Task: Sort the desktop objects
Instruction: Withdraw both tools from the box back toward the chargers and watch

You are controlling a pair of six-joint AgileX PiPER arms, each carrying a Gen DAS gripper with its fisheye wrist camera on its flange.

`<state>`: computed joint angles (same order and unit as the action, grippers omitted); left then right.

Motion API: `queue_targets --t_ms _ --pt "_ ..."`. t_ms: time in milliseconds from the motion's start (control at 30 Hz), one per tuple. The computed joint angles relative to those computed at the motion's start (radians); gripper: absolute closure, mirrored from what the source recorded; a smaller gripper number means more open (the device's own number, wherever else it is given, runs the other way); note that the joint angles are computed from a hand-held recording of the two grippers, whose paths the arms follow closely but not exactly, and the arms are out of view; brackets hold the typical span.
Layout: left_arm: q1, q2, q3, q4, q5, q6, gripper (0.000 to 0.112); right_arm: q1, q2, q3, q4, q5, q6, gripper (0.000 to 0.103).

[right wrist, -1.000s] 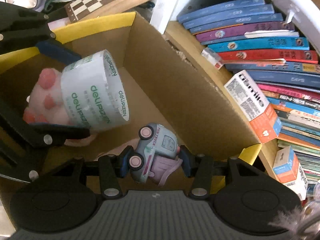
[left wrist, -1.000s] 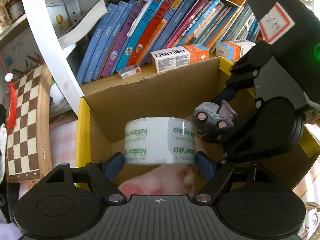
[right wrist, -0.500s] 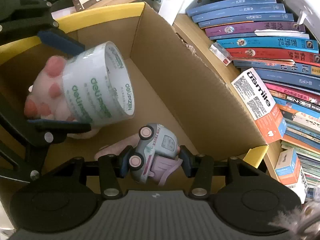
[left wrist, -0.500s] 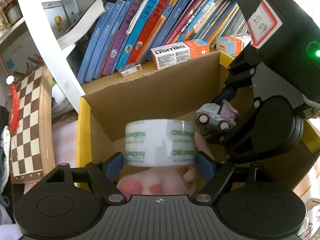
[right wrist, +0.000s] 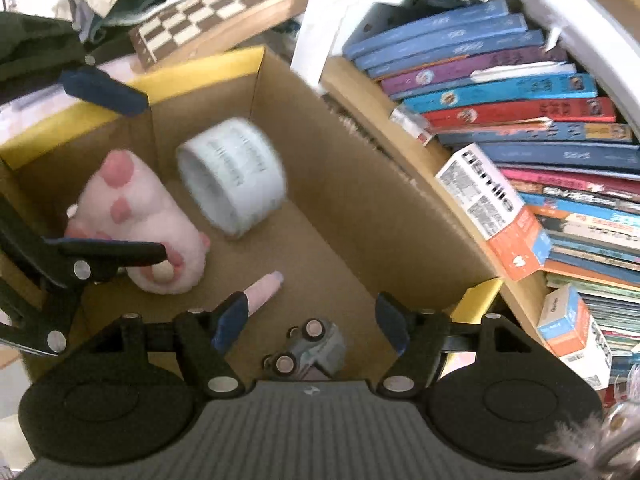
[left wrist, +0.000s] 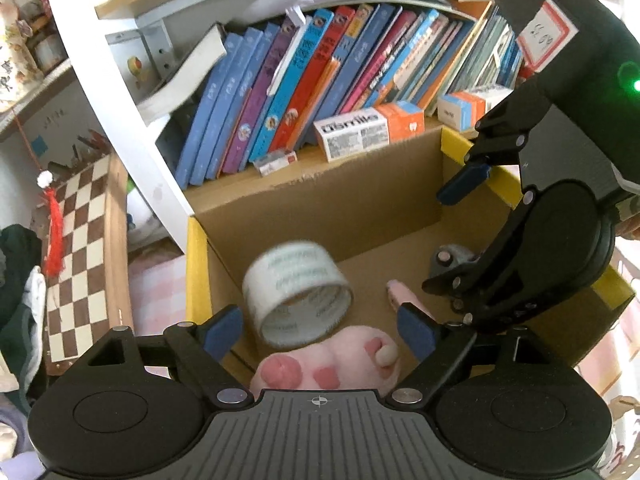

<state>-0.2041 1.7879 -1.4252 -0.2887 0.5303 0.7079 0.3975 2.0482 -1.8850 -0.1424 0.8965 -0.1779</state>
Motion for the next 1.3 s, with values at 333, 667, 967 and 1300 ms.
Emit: queue_targets --t_ms 333,667,967,1300 --pt "0.032 -0.156 0.108 -0.147 -0.038 0.106 0.025 0.026 -0.222 0.226 -0.051 -0.167 0.178 0.031" --pt "0.122 -0.333 0.234 -0.375 -0.011 0.262 0.021 0.129 -0.476 0.453 -0.241 -0.264 0.536 0.025" --pt "0.238 -0.462 0.344 -0.513 0.054 0.392 0.021 0.288 -0.643 0.620 -0.531 -0.194 0.945 0.022" --pt "0.389 -0.556 0.462 -0.586 0.147 0.512 0.020 0.529 -0.740 0.780 -0.765 0.021 1.364 0.019"
